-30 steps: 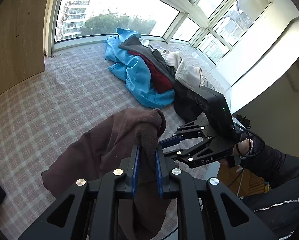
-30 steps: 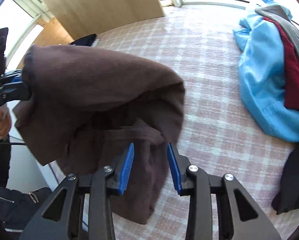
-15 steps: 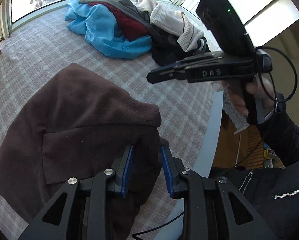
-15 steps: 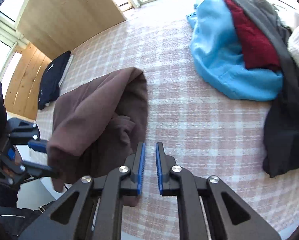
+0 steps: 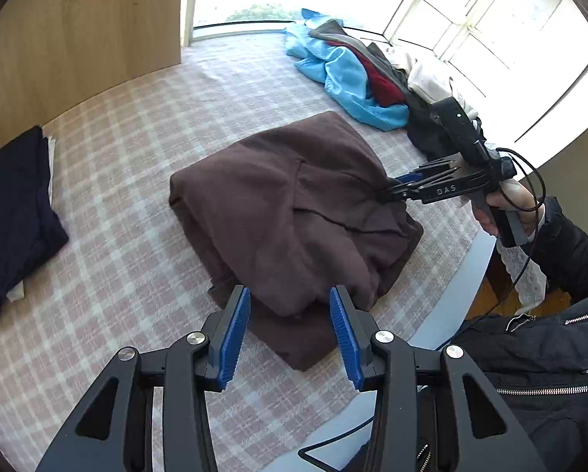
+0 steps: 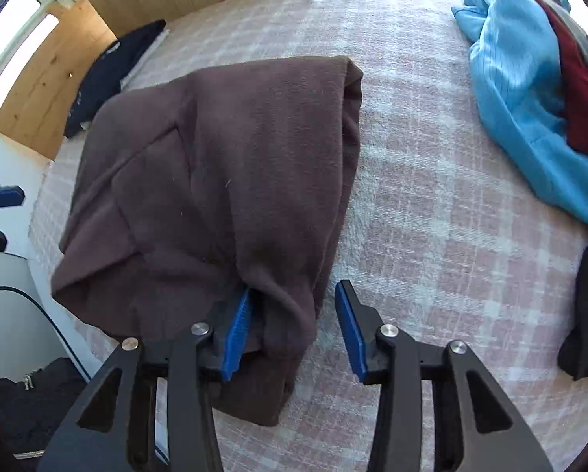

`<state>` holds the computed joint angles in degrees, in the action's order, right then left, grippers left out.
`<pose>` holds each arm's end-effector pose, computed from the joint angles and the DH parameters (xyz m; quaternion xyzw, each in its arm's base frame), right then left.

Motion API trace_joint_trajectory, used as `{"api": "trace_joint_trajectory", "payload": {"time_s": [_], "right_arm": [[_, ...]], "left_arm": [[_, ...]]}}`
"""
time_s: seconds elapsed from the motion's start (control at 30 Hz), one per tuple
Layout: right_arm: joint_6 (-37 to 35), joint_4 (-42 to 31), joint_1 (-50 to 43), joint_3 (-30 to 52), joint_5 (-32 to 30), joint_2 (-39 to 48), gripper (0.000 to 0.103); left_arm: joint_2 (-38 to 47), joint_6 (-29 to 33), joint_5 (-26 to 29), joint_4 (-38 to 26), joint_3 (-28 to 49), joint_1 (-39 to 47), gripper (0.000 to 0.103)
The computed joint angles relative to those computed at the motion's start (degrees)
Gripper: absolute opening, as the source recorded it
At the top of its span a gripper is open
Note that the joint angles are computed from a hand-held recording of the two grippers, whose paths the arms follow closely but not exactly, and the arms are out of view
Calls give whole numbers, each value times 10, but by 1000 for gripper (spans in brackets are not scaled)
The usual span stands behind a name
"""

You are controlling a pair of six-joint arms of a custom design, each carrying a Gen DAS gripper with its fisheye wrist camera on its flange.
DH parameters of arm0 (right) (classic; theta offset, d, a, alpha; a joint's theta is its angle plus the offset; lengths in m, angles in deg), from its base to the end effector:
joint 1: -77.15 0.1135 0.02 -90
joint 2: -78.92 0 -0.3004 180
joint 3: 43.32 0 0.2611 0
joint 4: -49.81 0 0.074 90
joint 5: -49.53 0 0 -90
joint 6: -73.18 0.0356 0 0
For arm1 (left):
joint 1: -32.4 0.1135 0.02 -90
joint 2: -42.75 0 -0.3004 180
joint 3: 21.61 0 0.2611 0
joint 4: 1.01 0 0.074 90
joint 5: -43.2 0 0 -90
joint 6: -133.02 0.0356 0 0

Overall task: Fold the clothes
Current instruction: 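Grasp the jacket edge with the right gripper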

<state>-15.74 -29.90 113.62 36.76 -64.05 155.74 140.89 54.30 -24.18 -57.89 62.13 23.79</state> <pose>0.1823 0.1524 0.3172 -0.3184 0.9188 0.2293 0.0440 0.3437 -0.0659 0.2447 0.1985 0.9475 -0.1897 0.1639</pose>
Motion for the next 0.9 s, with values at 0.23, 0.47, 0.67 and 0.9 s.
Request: {"api": "trace_joint_trajectory", "payload": {"time_s": [0.23,0.47,0.67,0.9], "right_arm": [[49,-81,180,193,81,24,44],[49,-92,422,339,230,200,57],[32,-106,406,341,199,241,43],[49,-94,255,330,62,184,3]], "left_arm": [[-36,-40,60,95,-131,56,40],[-31,-77,100,176,-202,81,40],[-29,-83,120,188,-213,113,40],[-2,-86,138,188,-180,86,40]]}}
